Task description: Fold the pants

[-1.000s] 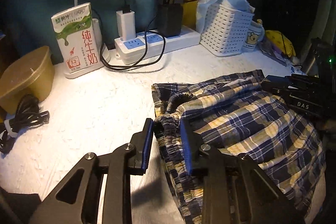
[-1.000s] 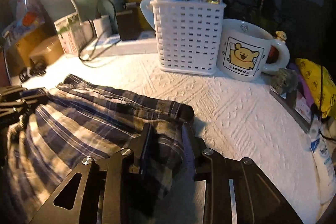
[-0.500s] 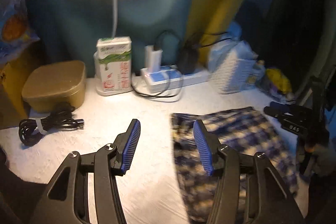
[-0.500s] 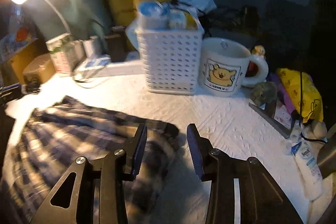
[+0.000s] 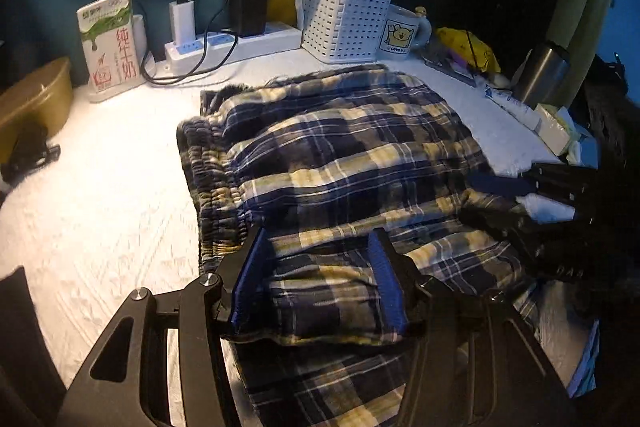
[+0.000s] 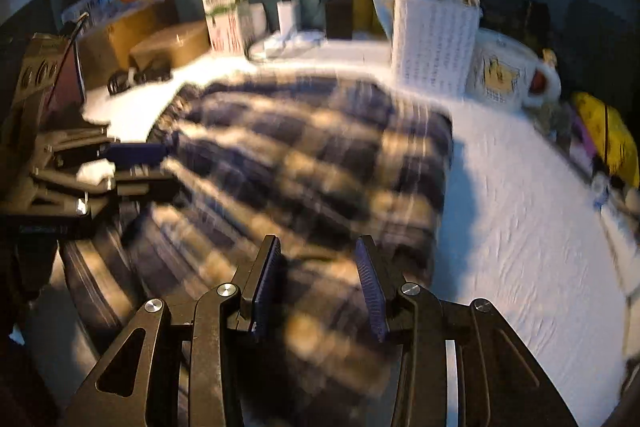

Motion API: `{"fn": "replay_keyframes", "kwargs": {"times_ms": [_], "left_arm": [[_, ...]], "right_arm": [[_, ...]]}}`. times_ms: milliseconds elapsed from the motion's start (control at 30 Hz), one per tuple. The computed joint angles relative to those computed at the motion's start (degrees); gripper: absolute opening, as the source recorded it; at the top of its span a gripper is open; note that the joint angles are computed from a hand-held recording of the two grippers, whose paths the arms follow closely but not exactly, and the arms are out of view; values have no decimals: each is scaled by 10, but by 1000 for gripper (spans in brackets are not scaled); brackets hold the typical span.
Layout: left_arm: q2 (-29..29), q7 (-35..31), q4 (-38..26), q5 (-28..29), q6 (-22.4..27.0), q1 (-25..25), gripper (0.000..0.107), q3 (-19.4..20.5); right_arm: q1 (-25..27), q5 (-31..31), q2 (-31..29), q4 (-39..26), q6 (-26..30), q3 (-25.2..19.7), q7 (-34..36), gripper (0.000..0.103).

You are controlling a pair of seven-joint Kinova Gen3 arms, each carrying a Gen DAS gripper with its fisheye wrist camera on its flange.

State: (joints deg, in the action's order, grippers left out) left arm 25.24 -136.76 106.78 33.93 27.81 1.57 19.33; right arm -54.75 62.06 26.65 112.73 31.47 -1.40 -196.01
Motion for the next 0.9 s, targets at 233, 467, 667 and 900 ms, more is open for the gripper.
{"fn": "replay_keyframes", "kwargs": {"times_ms": [233, 467, 667, 900], "left_arm": [[-20, -13, 20, 12, 7, -7, 52, -3], [-51, -14, 51, 27, -5, -9, 52, -15], [-80, 15, 56, 18, 6, -17, 52, -50], [-62, -21, 29, 52, -5, -50, 53, -35]], "right_arm": [[-49, 24, 0, 33, 61, -22, -68, 41], [-45, 24, -13, 54, 82, -52, -100, 43], [-33, 13, -43, 88, 69, -69, -133, 52], [-15, 32, -88, 108, 111, -83, -169, 52]]}}
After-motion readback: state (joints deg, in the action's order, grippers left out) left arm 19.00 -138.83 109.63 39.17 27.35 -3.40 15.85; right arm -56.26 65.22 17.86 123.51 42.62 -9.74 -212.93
